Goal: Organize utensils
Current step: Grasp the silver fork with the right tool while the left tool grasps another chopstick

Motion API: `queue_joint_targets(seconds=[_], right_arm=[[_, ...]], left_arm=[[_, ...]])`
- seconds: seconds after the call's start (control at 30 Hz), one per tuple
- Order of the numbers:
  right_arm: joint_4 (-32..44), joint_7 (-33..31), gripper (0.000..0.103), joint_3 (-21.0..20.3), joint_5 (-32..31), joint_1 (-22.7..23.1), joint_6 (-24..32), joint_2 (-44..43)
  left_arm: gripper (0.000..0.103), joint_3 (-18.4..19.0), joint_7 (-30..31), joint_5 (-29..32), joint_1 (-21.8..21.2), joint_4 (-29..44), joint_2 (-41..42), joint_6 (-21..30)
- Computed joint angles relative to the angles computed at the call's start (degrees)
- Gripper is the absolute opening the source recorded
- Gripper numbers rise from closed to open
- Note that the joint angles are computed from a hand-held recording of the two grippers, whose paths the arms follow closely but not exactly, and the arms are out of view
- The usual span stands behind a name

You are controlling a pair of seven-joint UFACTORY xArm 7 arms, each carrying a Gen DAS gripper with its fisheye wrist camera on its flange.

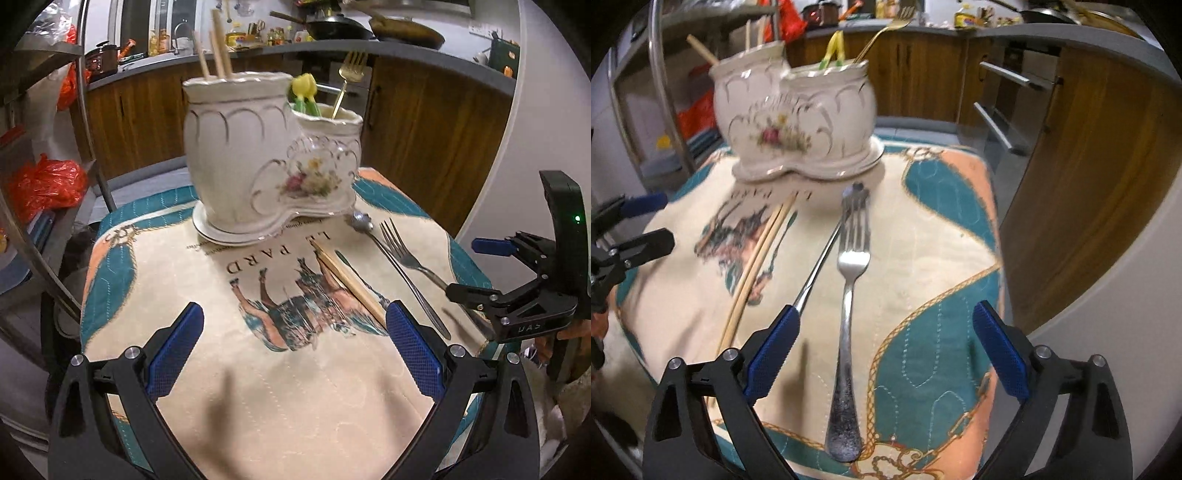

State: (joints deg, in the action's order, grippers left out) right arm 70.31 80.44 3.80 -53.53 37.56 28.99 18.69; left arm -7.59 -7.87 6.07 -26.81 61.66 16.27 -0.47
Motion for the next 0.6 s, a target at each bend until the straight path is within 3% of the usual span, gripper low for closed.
queue_joint_targets(seconds=[0.13, 0.17, 0.23, 0.37, 0.47, 0.6], right_arm=[[0.5, -4.2, 0.068, 0.9, 3.4, -0.8, -1.6, 0.9], [0.4, -4.9, 0.065, 0.8, 4.0, -0.8, -2.1, 1.0], [0.2, -5.6, 0.05, 0.5, 5.2, -0.8, -3.6, 1.1], [-0.8, -4.5, 0.046, -0.9, 5.2, -0.1, -6.5, 1.0], [-0.8, -4.8, 0.044, -1.4, 4.8, 0.5, -6.4, 1.0], [-1.5, -5.0, 0.038, -1.7, 4.5, 0.5, -7.4, 0.6]], left_arm=[[0.097, 1.3, -2.2, 0.2, -1.7, 1.5, 0.8, 2.5], [0.097, 3.4, -4.8, 0.9, -4.0, 2.5, 1.3, 4.0], [0.097, 4.0, -7.6, 1.7, -5.0, 4.0, 2.3, 6.4], [0.096, 1.8, -10.1, 1.7, -4.4, 6.7, 4.9, 9.1], [0.09, 6.0, -14.4, 6.8, -9.0, 8.8, 6.4, 11.6], [0.086, 7.7, -18.5, 11.7, -10.8, 10.2, 7.2, 12.8]])
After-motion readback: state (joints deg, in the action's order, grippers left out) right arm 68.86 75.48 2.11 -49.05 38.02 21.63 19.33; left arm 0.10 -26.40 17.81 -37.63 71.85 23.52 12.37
